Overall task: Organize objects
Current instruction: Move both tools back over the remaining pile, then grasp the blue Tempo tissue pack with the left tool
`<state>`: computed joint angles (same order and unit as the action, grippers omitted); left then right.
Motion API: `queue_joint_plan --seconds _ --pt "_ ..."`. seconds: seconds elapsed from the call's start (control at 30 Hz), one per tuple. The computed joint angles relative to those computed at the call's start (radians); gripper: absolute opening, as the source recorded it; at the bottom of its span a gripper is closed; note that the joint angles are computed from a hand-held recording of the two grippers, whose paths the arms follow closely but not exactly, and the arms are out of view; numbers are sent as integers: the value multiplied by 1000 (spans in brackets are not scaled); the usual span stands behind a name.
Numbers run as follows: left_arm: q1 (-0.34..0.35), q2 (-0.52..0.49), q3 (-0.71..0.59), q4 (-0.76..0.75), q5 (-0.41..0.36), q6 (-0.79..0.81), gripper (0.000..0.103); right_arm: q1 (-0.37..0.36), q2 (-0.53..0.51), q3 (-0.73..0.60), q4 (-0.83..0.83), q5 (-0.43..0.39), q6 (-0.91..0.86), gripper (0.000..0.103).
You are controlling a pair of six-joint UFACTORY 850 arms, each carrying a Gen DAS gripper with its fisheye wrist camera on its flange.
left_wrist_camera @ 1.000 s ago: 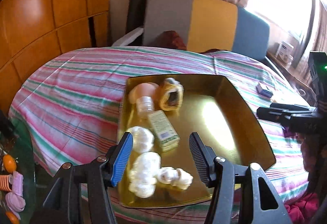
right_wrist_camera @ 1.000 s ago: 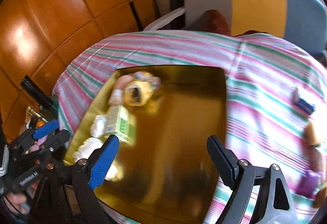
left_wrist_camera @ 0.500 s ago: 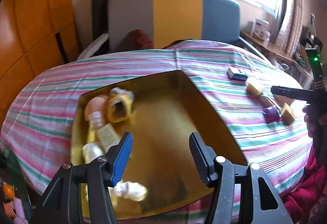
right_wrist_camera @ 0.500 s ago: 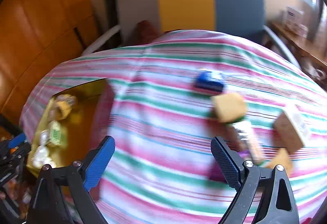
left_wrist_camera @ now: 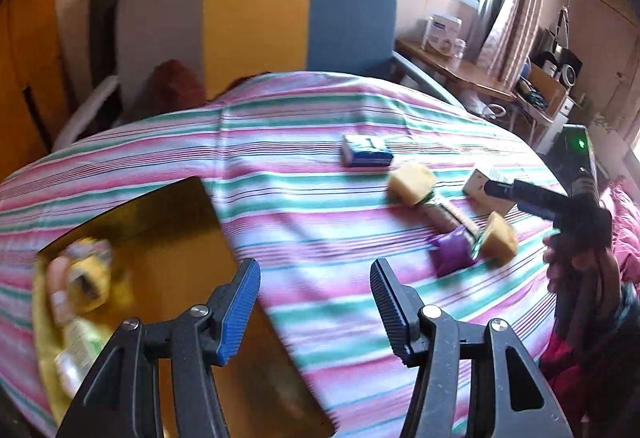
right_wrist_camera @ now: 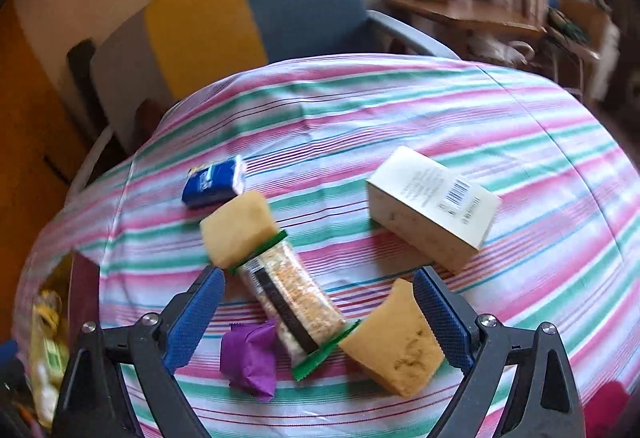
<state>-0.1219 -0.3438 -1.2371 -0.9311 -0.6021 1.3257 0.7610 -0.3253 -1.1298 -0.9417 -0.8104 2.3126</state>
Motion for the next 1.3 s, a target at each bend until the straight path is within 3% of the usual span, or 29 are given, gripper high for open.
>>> queue_joint_plan --seconds 0.2,0.27,0.5,0.7,1.0,1.03,1.07,1.1,1.2,1.3 --pt "-78 -152 -183 158 -104 -271 72 1 15 12 12 16 20 98" --pt "-112 -204 -247 208 -96 -353 81 1 11 7 23 20 5 100" --pt "-196 -394 -495 343 -143 -565 83 -7 7 5 51 57 -14 100" --pt "-263 -536 -691 459 -143 -688 101 -14 6 6 48 102 -24 102" --pt "-329 -746 -988 696 -220 -908 101 -16 10 11 23 144 -8 103" --pt "-329 -767 -1016 709 -243 -924 89 -16 10 11 21 142 -5 103" --pt "-328 -764 -1003 711 -231 -926 75 -17 11 12 21 143 -4 103" --pt "-325 -730 -948 706 -178 -899 74 -17 11 13 21 143 -3 103" --pt "-283 -668 -854 538 -184 -758 74 -18 6 8 31 143 -25 103" --pt "-251 -574 -714 484 -136 -678 74 -19 1 1 29 145 -42 103"
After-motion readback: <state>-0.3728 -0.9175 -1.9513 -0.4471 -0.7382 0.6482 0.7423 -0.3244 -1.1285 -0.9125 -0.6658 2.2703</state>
